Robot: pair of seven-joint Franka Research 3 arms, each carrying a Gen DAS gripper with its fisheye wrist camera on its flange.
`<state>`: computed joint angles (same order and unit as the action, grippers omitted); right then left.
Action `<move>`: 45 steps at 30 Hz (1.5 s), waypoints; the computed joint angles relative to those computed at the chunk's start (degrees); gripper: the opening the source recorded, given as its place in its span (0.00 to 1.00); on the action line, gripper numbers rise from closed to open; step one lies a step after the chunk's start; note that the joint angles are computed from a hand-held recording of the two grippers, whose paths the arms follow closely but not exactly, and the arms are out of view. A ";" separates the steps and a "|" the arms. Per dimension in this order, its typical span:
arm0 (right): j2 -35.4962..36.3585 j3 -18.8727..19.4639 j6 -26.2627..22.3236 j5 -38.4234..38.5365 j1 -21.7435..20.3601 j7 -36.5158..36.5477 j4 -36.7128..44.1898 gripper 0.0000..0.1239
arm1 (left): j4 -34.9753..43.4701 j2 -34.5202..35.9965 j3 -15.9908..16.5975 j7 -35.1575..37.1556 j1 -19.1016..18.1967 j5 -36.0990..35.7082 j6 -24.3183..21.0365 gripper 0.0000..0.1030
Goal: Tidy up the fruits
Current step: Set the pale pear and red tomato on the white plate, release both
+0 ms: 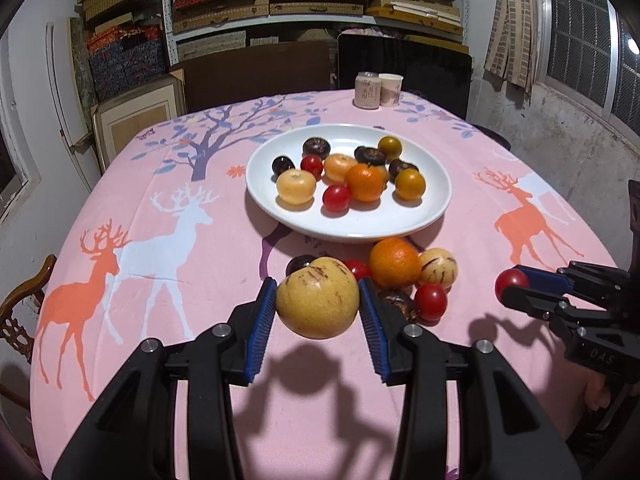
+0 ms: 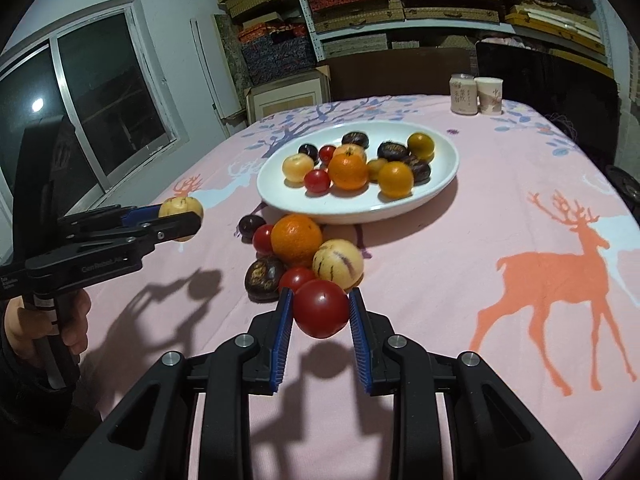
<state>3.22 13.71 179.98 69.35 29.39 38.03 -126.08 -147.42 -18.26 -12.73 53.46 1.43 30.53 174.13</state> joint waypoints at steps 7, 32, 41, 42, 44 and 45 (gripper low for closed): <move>-2.23 -1.48 0.24 -2.06 -0.26 0.74 0.11 0.23 | 0.87 -1.04 0.32 0.83 -0.88 -0.60 -0.10 0.40; 16.71 -7.14 -12.12 -45.68 -4.45 35.08 26.71 0.23 | 23.25 21.58 3.41 21.61 -7.43 -18.54 -5.67 0.40; 26.98 -8.47 -18.30 -53.67 -3.53 41.45 40.23 0.23 | 28.59 27.87 2.02 24.88 -7.11 -20.83 -7.84 0.40; 28.35 -8.79 -19.35 -54.44 -3.26 42.33 42.04 0.23 | 29.08 28.39 2.04 24.87 -7.09 -20.73 -8.12 0.40; 30.56 -9.32 -20.88 -55.80 -2.85 43.79 44.90 0.23 | 29.93 29.34 2.07 24.74 -7.06 -20.50 -8.56 0.40; 31.64 -9.57 -21.60 -56.46 -2.61 44.51 46.28 0.23 | 30.13 29.61 2.20 24.52 -7.11 -20.13 -8.67 0.40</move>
